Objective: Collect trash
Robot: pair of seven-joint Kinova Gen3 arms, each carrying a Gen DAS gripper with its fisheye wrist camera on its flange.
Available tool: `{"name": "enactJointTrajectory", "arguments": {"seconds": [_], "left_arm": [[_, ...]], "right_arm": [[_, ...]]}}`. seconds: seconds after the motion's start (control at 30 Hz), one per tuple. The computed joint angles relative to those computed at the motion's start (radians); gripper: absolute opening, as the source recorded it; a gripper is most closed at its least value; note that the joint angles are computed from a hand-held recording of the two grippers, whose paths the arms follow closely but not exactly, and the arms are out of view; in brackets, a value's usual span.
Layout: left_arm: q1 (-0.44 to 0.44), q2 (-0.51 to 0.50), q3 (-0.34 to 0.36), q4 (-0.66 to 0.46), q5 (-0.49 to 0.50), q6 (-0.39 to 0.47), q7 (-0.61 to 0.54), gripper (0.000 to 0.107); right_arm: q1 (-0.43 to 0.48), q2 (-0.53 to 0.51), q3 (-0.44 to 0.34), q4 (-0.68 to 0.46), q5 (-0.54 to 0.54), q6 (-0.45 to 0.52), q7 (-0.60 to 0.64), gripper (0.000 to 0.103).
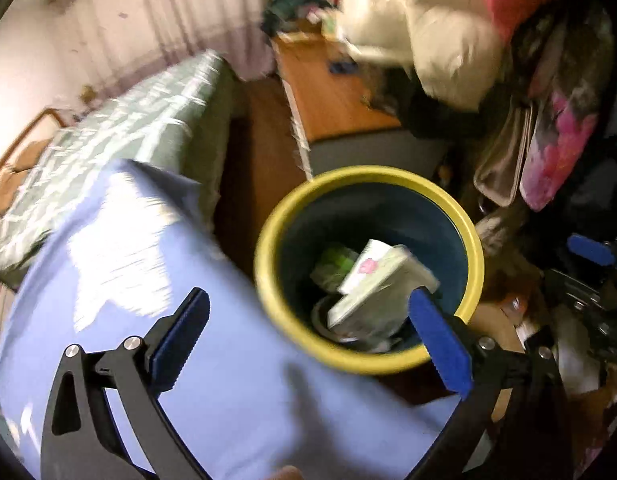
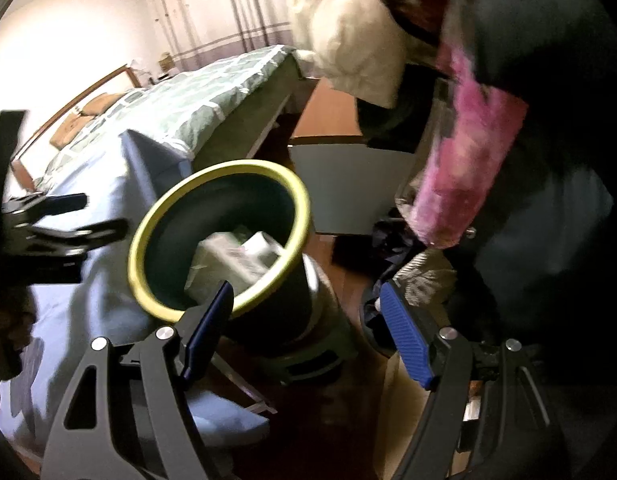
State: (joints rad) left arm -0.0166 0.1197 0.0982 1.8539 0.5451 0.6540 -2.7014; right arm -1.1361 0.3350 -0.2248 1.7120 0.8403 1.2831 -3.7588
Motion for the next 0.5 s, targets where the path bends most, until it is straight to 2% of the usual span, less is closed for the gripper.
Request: {"name": "enactJointTrajectory", "arguments": {"seconds": [0.07, 0.2, 0.3, 0.4, 0.5], "left_arm": [[-0.067, -0.068, -0.03, 0.04, 0.081, 0.018, -0.081, 0.098], [-0.16, -0.17, -0.205, 0.075, 0.244, 0.143, -0.244, 0.098], [-0.215, -0.2, -0.326, 0.108, 0.366, 0.208, -0.366, 0.098], [-0.345, -0.218, -0.389, 0.121, 0.437, 0.305, -0.469, 0.098], [-0.438, -0.233, -0.462, 0.13, 0.476, 0.352, -0.515, 0.098]], "right_arm": [[-0.007, 0.015, -0.004, -0.031, 0.01, 0.011, 0.029, 0.072], [-0.042, 0.051, 0.006, -0.111, 0.04, 0.041, 0.098, 0.072], [-0.068, 0.078, 0.017, -0.177, 0.065, 0.049, 0.164, 0.072], [-0.098, 0.107, 0.035, -0.244, 0.099, 0.045, 0.23, 0.073], [-0.129, 0.136, 0.057, -0.315, 0.13, 0.046, 0.3, 0.074]]}}
